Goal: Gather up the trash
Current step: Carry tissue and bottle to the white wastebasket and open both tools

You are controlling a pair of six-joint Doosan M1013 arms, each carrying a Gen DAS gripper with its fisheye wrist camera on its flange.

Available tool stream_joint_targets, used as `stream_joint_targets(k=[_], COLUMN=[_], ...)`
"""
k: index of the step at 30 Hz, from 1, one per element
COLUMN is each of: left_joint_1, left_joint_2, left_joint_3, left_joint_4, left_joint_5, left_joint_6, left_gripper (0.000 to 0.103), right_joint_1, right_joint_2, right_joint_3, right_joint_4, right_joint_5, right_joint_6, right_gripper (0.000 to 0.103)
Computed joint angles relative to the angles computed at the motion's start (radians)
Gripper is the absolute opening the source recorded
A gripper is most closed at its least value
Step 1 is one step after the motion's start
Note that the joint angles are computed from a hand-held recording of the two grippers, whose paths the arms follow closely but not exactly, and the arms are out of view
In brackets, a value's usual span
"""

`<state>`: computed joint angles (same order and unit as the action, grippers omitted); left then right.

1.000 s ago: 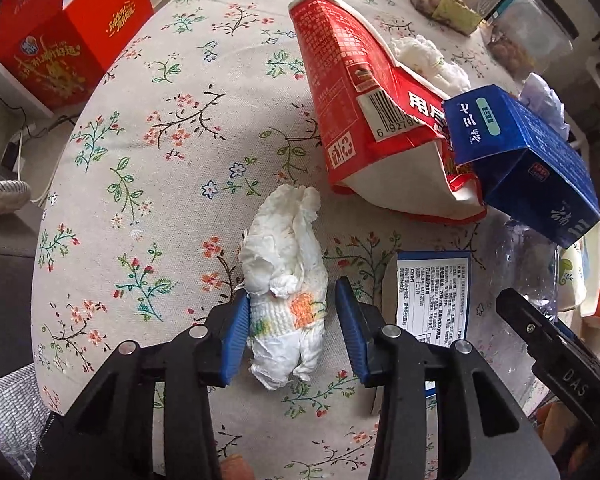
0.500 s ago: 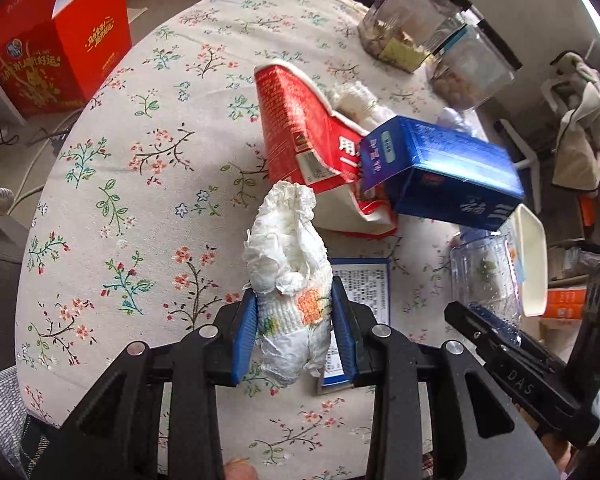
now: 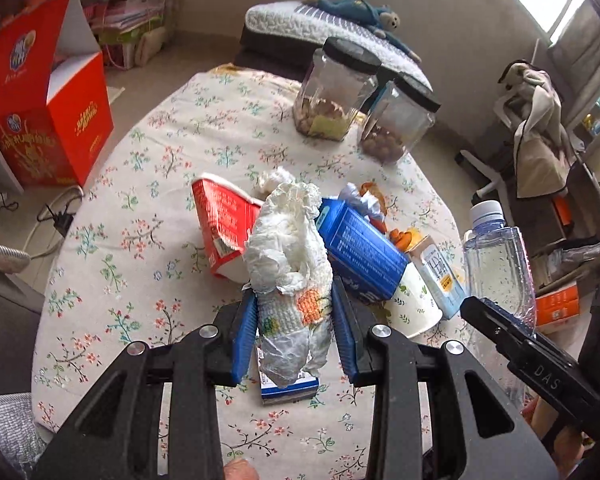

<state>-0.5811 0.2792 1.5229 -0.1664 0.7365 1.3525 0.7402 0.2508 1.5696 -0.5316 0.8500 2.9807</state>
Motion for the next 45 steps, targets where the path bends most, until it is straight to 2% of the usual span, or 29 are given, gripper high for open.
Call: stream_joint_targets(k=[8, 15, 22, 28, 29, 30, 33, 37, 41, 45], left_joint_1=[-0.044, -0.112, -0.186, -0.249, -0.256, -0.263, -0.283, -0.307, -0.331, -0.352], left_joint_2=[-0.033, -0.033, 0.006, 0.092, 0.112, 0.131, 0.188, 0.252, 0.308, 0.355], left_joint_3=[-0.026, -0.072, -0.159, -0.263, -0.284, -0.305, -0.367, -0.441, -0.511, -0.572], left_joint_4=[0.156, 0.157, 0.113, 0.101, 0.091, 0.083, 0.067, 0.055, 0.055, 0.045], left_joint_5=[-0.053, -0.081, -0.060, 0.003, 0.018, 0.035, 0.076, 0.124, 0.167, 0.206], left_joint_6=[-0.116, -0.087, 0.011, 0.042, 0.044, 0.043, 0.030, 0.015, 0.000, -0.004], left_gripper=[0.035, 0.035, 0.035, 0.035, 0.035, 0.035, 0.035, 0.035, 0.035, 0.035], right_joint_1=[0.002, -0.032, -0.102, -0.185, -0.193, -0.199, -0.210, -0.227, -0.233, -0.245], right_joint_2=[-0.068, -0.131, -0.167, -0.188, -0.189, -0.190, -0.211, -0.242, -0.270, -0.298], right_joint_3=[0.060, 0.134, 0.203, 0.258, 0.264, 0.268, 0.297, 0.335, 0.371, 0.408], right_joint_4=[-0.242, -0.345, -0.326, -0.243, -0.236, -0.232, -0.260, -0.270, -0.276, -0.272], right_joint_5=[0.053, 0.136, 0.207, 0.154, 0.153, 0.155, 0.162, 0.193, 0.246, 0.267], right_joint_6=[0.162, 0.270, 0.295, 0.264, 0.257, 0.257, 0.308, 0.340, 0.362, 0.388], right_gripper=[0.043, 0.043, 0.043, 0.044, 0.046, 0.060, 0.089, 0.096, 0.096, 0.096])
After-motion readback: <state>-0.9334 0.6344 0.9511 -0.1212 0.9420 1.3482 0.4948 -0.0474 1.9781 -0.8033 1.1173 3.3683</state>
